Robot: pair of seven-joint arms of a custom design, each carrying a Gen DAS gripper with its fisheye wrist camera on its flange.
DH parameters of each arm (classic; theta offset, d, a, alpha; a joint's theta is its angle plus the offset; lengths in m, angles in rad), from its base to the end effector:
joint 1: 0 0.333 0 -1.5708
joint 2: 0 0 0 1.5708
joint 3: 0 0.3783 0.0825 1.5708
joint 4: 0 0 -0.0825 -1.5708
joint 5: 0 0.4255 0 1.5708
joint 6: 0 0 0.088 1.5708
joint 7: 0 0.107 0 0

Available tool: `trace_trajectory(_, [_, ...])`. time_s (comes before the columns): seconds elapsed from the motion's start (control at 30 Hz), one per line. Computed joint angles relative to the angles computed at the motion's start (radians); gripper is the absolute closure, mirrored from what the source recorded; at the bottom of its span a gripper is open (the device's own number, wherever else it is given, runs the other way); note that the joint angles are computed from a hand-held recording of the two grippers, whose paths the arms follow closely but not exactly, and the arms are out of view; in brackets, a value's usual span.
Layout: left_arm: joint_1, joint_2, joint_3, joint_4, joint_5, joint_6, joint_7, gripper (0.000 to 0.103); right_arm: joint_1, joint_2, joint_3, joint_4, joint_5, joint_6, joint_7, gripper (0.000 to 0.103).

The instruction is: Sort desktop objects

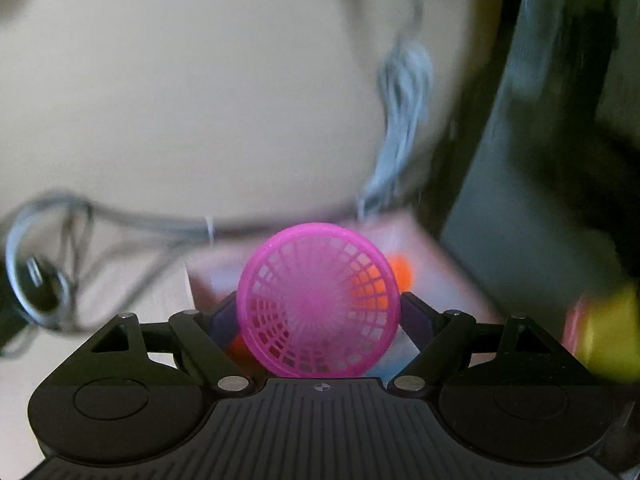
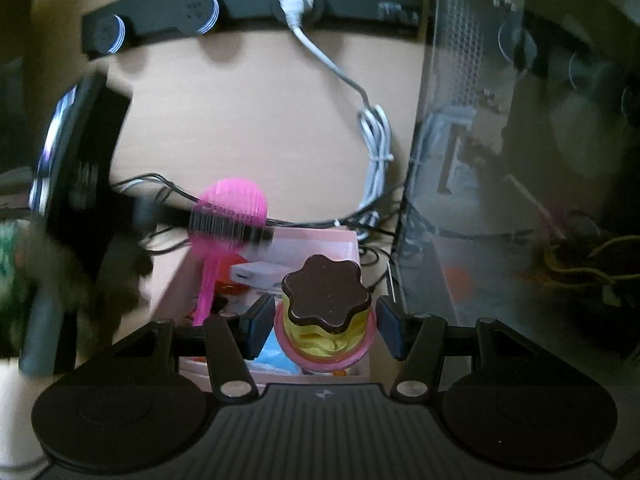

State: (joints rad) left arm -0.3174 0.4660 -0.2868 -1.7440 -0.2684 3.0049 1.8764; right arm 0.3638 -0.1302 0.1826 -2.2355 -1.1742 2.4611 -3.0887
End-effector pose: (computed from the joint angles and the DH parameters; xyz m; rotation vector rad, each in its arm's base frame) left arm 0.6635 -0.3903 0.4414 -1.2689 2.3343 -1.1082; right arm 0.4769 0.2949 0.5016 -1.4927 1.8978 -0.9947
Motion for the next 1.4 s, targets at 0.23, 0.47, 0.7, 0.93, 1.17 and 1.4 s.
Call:
trace_trajectory(0.23, [0.208, -0.052, -0.208, -0.086, -0.197, -0.024, 0.244, 0.006, -0.017, 0.111, -0.041, 0.106, -0.025, 0.002, 0.031, 0.047])
trace_trajectory(0.47, [0.197, -0.108, -0.169, -0.119, -0.311, -0.047, 0.334, 0.004, -0.021, 0.255, -0.108, 0.236, 0.032, 0.051, 0.057, 0.047])
trace_trajectory(0.7, [0.098, -0.127, -0.002, -0.14, -0.223, -0.044, 0.159, 0.003, -0.002, 0.264, -0.134, 0.219, -0.06, 0.227, 0.093, 0.047])
trace_trajectory(0.93, [0.067, -0.148, 0.073, -0.174, -0.095, -0.039, -0.011, 0.003, 0.033, 0.393, -0.15, 0.322, 0.129, 0.203, -0.146, 0.051])
trace_trajectory(1.17, [0.058, -0.237, 0.121, -0.309, 0.004, -0.017, -0.152, 0.003, 0.081, 0.338, -0.164, 0.272, 0.103, 0.033, -0.118, 0.05])
trace_trajectory(1.4, [0.09, -0.403, 0.09, -0.496, 0.035, 0.033, -0.149, 0.001, 0.085, 0.212, -0.126, 0.151, -0.017, 0.068, 0.062, 0.032])
